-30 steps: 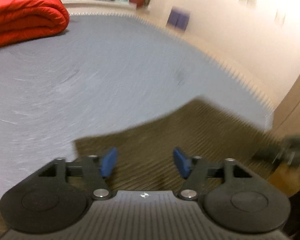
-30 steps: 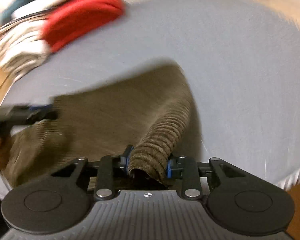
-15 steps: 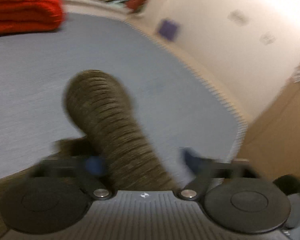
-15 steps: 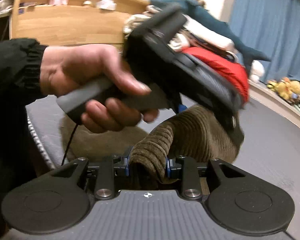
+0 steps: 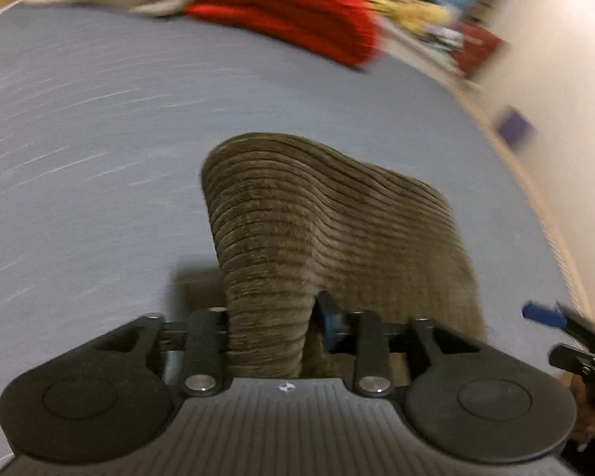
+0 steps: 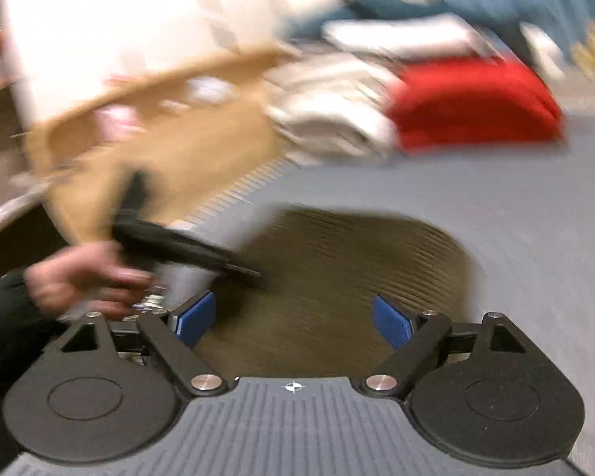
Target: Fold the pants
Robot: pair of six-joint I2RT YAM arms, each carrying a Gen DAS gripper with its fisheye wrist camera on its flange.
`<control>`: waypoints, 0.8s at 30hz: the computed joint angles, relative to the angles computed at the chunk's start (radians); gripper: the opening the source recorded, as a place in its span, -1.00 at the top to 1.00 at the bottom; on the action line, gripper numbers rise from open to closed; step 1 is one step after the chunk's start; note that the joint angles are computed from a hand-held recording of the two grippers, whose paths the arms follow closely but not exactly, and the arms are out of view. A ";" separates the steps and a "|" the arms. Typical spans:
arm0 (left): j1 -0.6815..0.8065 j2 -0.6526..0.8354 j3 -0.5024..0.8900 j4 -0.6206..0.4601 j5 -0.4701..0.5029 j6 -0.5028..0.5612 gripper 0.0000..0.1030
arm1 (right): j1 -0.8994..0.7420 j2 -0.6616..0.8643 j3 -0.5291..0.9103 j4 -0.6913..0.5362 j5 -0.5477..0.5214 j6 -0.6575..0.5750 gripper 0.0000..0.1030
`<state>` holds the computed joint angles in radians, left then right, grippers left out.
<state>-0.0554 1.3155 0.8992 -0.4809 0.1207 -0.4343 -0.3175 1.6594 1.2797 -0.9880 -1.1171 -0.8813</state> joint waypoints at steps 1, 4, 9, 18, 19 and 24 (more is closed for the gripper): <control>0.038 0.008 -0.007 -0.014 0.002 -0.015 -0.67 | 0.024 0.028 0.003 0.086 0.056 0.111 -0.69; 0.132 0.088 0.015 -0.049 0.091 -0.012 -0.89 | 0.090 0.159 0.050 0.185 0.228 0.319 -0.70; 0.223 0.217 0.031 -0.019 0.222 0.047 -0.95 | 0.137 0.390 0.204 -0.010 0.220 0.388 -0.70; 0.137 0.348 0.040 0.130 0.217 0.003 -0.58 | 0.193 0.442 0.195 0.042 0.178 0.400 -0.41; 0.115 0.346 0.053 0.123 0.192 -0.018 -0.50 | 0.192 0.426 0.182 0.059 0.181 0.404 -0.21; 0.029 0.335 0.104 0.129 0.141 -0.042 -0.08 | 0.143 0.370 0.161 0.078 0.134 0.380 0.16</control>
<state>-0.0262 1.6503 1.0031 -0.3523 0.2617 -0.4758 -0.1744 2.0289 1.4405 -0.9099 -0.9836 -0.5009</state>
